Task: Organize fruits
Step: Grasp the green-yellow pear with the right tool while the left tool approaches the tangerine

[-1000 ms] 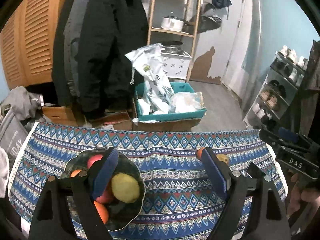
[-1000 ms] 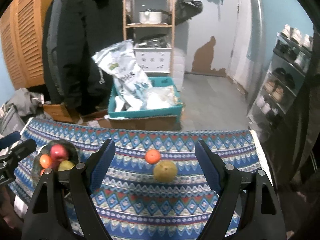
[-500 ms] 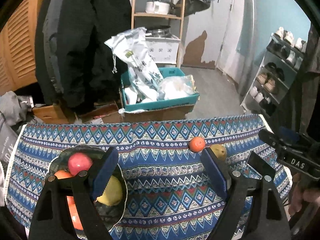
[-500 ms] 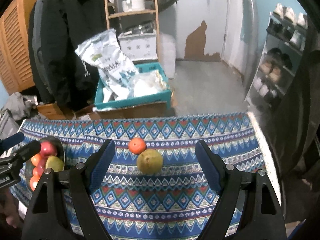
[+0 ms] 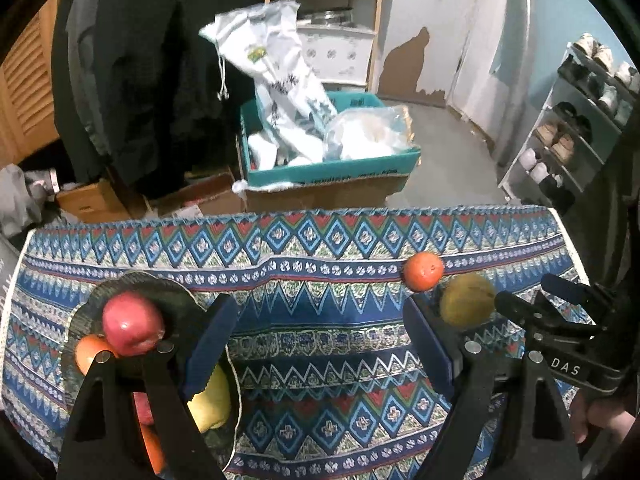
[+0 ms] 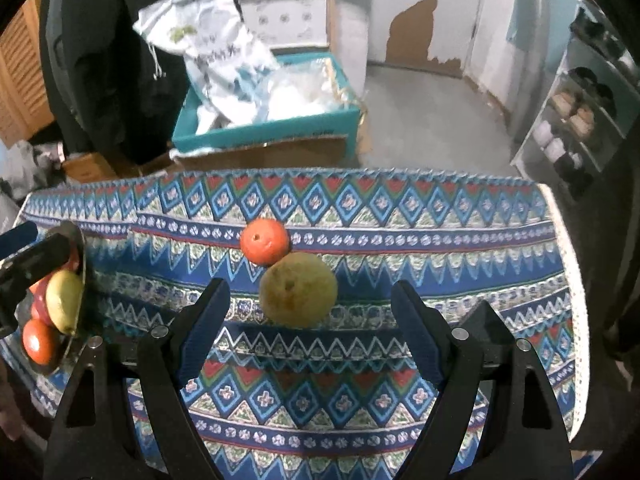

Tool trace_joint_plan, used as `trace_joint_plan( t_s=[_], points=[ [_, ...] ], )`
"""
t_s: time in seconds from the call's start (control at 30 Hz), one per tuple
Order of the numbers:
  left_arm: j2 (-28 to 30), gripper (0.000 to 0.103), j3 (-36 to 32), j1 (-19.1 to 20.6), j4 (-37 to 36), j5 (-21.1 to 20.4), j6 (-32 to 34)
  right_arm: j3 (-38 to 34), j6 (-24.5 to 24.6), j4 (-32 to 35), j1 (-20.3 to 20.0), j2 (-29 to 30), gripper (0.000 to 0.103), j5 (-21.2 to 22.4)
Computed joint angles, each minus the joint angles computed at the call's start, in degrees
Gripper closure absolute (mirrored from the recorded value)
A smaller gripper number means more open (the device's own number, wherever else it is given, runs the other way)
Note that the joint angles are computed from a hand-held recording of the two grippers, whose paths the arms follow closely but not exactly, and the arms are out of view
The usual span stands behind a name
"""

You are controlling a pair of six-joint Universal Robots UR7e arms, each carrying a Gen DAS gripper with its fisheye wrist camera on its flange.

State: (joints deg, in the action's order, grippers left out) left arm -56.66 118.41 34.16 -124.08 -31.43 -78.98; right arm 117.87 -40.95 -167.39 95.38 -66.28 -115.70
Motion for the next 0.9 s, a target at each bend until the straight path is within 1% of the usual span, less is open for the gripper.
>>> trace_joint_plan(
  t_s=[0.13, 0.27, 0.37, 0.57, 0.63, 0.77, 0.8, 0.9],
  points=[
    [1.3, 0.017, 0.8, 1.8, -5.1, -1.1, 2.5, -1.8, 0.4, 1.6, -0.8, 2.8, 0.02, -0.3],
    [2.3, 0.017, 1.0, 3.0, -9.0, -1.8, 5.4, -3.0, 0.7, 2.2, -1.8, 5.6, 0.02, -2.1],
    [3.2, 0.017, 0.6, 3.8, -9.9, -1.6, 7.0, -3.5, 1.8, 3.9, -2.7, 6.4, 0.02, -1.9],
    [4.9, 0.017, 0.2, 5.2, -13.1, -2.7, 9.4, -3.8, 1.4, 3.8, -4.1, 7.1, 0.02, -0.7],
    [5.3, 0.017, 0.1, 5.5, -13.5, -3.0, 9.9, -4.3, 1.6, 3.8, -4.3, 7.7, 0.02, -0.8],
    [6.2, 0.017, -0.6, 5.8, -13.1, -3.3, 10.5, -4.4, 1.9, 3.9, -5.1, 7.9, 0.021, 0.8],
    [6.3, 0.017, -0.7, 5.9, -13.2, -3.4, 10.5, -4.4, 1.7, 3.5, -5.1, 8.2, 0.022, 1.1],
    [6.6, 0.017, -0.6, 6.1, -14.6, -3.9, 11.2, -5.0, 1.8, 4.5, -5.2, 8.7, 0.033, 1.8]
  ],
)
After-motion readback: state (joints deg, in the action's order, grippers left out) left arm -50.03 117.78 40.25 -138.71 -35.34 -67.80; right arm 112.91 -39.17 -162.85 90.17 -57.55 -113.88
